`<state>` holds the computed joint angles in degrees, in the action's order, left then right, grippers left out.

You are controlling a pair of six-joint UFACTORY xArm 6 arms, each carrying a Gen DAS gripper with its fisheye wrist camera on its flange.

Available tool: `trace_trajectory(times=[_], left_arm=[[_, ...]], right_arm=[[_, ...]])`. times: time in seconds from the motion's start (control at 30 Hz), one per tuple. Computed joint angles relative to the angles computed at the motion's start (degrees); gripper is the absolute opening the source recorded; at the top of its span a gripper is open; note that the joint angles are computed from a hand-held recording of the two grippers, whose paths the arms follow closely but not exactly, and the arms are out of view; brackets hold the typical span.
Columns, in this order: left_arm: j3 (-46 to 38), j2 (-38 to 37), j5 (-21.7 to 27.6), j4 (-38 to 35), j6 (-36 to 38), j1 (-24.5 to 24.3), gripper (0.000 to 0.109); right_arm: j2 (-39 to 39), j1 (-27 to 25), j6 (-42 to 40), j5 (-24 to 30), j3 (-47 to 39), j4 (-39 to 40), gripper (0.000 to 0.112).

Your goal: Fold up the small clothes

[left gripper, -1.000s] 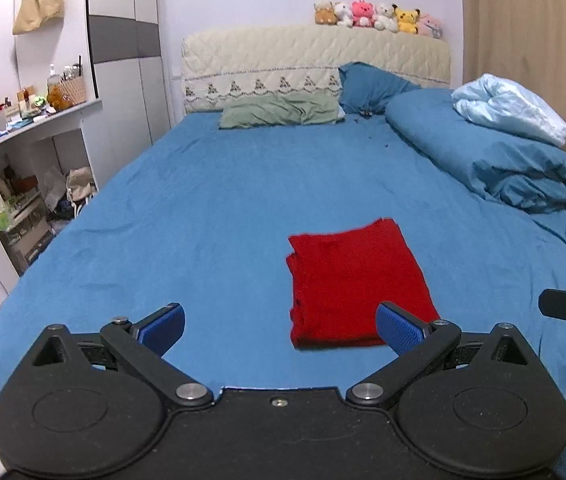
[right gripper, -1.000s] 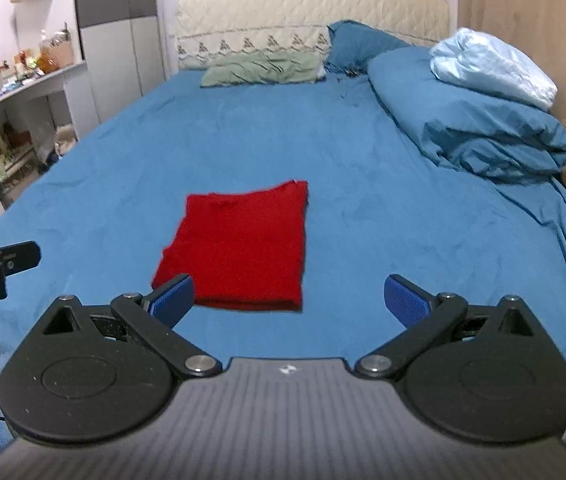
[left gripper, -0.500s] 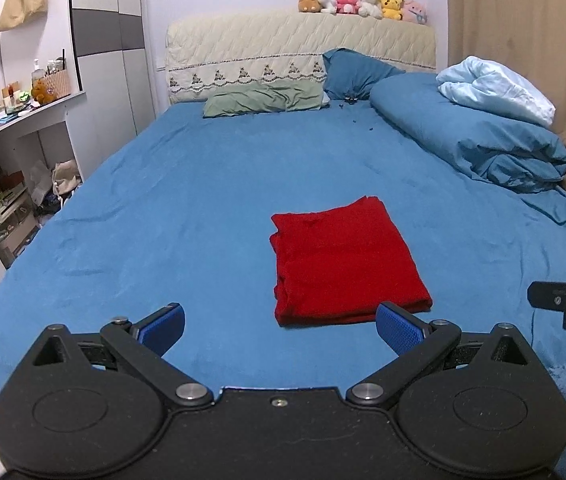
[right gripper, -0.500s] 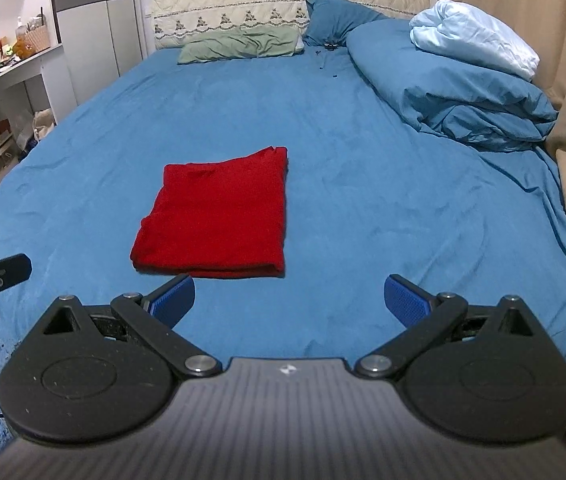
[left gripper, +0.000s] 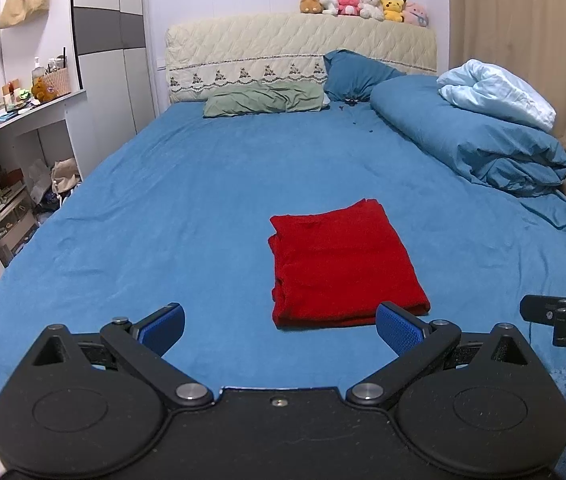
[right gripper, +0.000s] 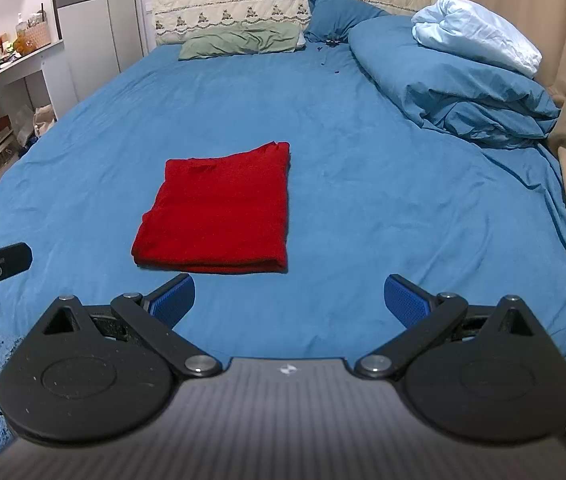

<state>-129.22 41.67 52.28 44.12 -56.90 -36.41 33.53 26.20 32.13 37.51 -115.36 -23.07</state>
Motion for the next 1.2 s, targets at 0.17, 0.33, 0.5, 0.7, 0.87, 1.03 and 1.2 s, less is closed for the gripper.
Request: trace_trajectory(times=[0.17,0.33,0.5,0.7,0.87,1.03,1.2], left_arm=[[2.96,-1.76,-1.19,0.72,-0.99,0.44,0.103],[3.51,-2.19,-1.11,1.29,-1.52,0.45,0.103],[2.61,-1.71,-0.58,1.51,-1.87,0.19,0.103],[3.33,-2.19,-1.24,1.54,-2.27,0.3,0.103],[4.32,-2.65,-2.36,1.87,-2.68,0.47,0.103],[4.57,-2.78,-2.76,1.9,-2.37,0.58,0.103],[4.57,-2.77,-2.66,1.94,-2.44,0.59,0.103]], right_arm=[[0.41,0.24,0.28,0.52,-0.67,-0.09,0.103],[0.64,0.51,0.51,0.95,-1.04,-0.13,0.103],[0.93,0.64,0.44,1.33,-1.52,0.04,0.103],[0.99,0.84,0.44,1.38,-1.53,0.06,0.103],[1.27,0.92,0.26,1.46,-1.86,0.31,0.103],[1.29,0.91,0.23,1.32,-1.84,0.37,0.103],[1.56,0.96,0.15,1.32,-2.22,0.31,0.103]])
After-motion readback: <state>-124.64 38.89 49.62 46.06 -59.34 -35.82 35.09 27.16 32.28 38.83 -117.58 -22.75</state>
